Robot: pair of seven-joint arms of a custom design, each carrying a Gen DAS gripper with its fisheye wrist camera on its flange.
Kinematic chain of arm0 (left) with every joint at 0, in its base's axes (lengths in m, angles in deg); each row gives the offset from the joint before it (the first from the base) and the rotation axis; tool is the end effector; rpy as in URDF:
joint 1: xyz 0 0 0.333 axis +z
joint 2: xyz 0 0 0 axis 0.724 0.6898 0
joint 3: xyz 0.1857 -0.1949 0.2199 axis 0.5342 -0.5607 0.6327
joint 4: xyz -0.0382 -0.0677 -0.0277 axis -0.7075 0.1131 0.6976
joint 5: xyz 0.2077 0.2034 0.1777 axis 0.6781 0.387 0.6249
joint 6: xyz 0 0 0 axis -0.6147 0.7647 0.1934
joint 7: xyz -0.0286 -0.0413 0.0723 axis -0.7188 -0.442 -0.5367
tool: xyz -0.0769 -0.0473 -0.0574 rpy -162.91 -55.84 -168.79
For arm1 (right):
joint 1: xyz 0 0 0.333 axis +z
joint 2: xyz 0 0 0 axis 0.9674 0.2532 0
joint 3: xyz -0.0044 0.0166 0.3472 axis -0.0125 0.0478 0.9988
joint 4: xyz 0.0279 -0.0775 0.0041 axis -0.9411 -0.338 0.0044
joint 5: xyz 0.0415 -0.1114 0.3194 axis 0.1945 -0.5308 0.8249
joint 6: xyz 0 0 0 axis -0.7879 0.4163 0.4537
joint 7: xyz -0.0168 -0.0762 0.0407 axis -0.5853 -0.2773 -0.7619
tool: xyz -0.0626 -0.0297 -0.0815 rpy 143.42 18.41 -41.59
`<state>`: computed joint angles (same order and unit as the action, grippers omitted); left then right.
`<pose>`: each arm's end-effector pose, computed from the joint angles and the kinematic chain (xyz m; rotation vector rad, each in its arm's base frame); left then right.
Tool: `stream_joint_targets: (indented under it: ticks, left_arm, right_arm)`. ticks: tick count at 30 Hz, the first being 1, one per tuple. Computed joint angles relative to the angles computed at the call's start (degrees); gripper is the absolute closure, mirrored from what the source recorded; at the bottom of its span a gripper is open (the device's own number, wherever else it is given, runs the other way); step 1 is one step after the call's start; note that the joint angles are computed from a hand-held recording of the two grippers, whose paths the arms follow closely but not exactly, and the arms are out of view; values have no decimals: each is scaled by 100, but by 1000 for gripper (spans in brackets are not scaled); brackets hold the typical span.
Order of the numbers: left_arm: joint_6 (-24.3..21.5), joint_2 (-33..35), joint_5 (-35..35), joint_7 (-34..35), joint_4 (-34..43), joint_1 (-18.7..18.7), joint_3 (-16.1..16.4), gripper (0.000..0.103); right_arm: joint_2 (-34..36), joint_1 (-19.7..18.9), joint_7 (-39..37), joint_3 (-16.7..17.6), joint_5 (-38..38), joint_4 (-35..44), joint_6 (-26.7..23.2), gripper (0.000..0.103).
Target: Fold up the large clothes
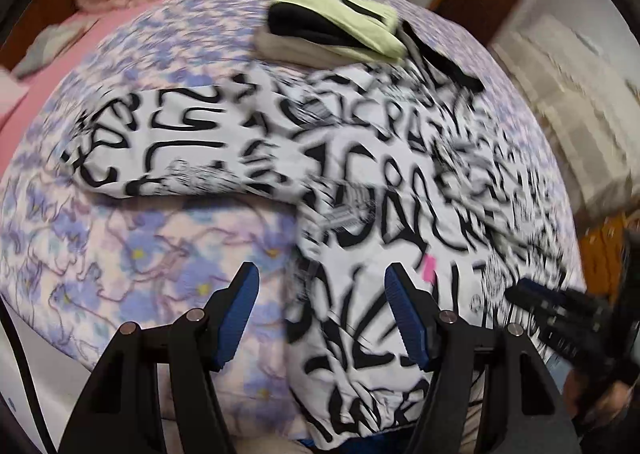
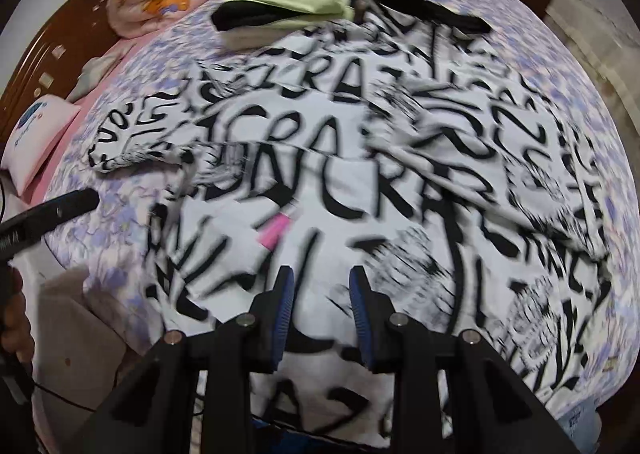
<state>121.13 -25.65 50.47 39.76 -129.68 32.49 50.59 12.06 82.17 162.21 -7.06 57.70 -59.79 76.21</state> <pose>0.6289 -0.2792 0.6089 -2.0805 2.0664 -0.7962 0.5985 0.0548 0.5865 -2.0530 1.8752 -0.3293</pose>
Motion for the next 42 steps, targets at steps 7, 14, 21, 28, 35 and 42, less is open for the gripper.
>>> stream_joint_targets:
  ticks: [7,14,21,28,35,42]
  left_arm:
    - [380,251,-625,-391,144,660,155,39]
    - [-327,1295,-295,-1587,1386,1007,582,39]
    - [-1027,2155,-352,-2183,2248,1393,511,39]
    - [-944,2399,-745,-2208,2337,1586,274,28]
    - [-508,2450,-342,-1943,2522,1276,444,95]
    - [-638,2647,880,-1609,3386,591,989,97]
  right_arm:
    - [732,280,146,118,24,1168,-83,74]
    - [1664,614,213,107,-199,2429,-258,74]
    - [2628,763,331,41,-195,3747,-723,74]
    - [3449,722,652,64,-11,4950,-1263,74]
    - [3057,554,839,101,267,3947,-996,74]
    - [2015,316,701,-1,372,2180,-257,74]
